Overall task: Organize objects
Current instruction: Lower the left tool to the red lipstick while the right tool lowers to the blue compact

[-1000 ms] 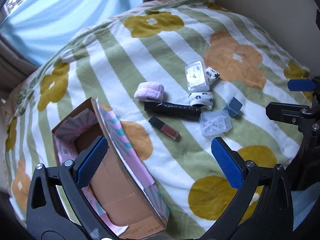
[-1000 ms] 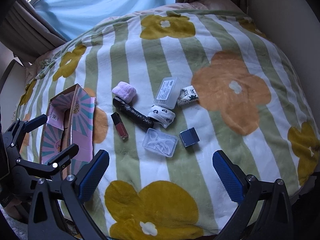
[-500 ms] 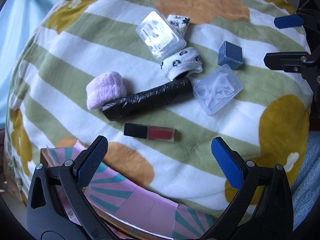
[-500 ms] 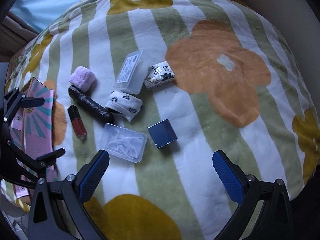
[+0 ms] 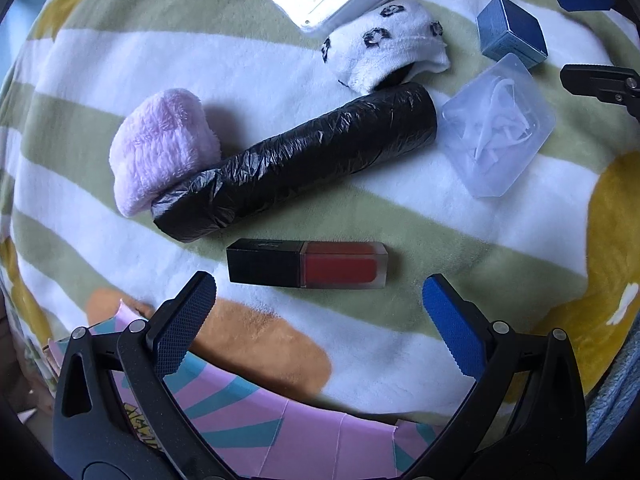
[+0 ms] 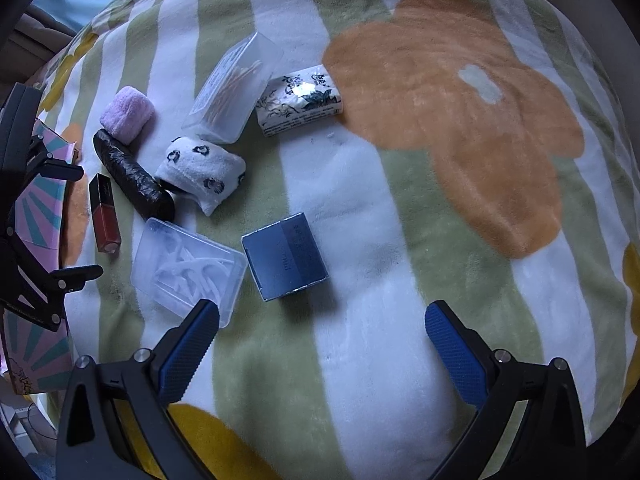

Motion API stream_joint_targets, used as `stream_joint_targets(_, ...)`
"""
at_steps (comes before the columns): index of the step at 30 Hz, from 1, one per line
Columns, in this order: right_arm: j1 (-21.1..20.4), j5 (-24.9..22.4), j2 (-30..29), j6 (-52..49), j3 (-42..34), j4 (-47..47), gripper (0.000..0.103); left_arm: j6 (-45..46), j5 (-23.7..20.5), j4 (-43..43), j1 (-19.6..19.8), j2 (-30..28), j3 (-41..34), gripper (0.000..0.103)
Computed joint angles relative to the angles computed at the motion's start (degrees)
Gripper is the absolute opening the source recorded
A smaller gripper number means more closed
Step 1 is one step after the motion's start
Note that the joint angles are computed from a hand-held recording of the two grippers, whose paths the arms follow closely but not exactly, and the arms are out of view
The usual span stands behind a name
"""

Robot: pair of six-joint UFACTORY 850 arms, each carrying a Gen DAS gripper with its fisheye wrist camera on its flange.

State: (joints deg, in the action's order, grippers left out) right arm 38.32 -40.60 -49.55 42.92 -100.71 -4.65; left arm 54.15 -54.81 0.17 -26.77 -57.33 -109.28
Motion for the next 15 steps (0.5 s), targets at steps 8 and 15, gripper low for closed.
stream_joint_targets(8,-0.83,1.18,-0.71,-1.61,0.56,0.56,0.091,2.66,-7.81,-2.15,0.71,-4.91,-7.22,0.102)
stream_joint_targets(15,-1.64,1.62,-0.42,-4.18,1.72,1.30,0.079,0.98,-9.13,-1.53,0.82,-6.21,-7.95,0.096)
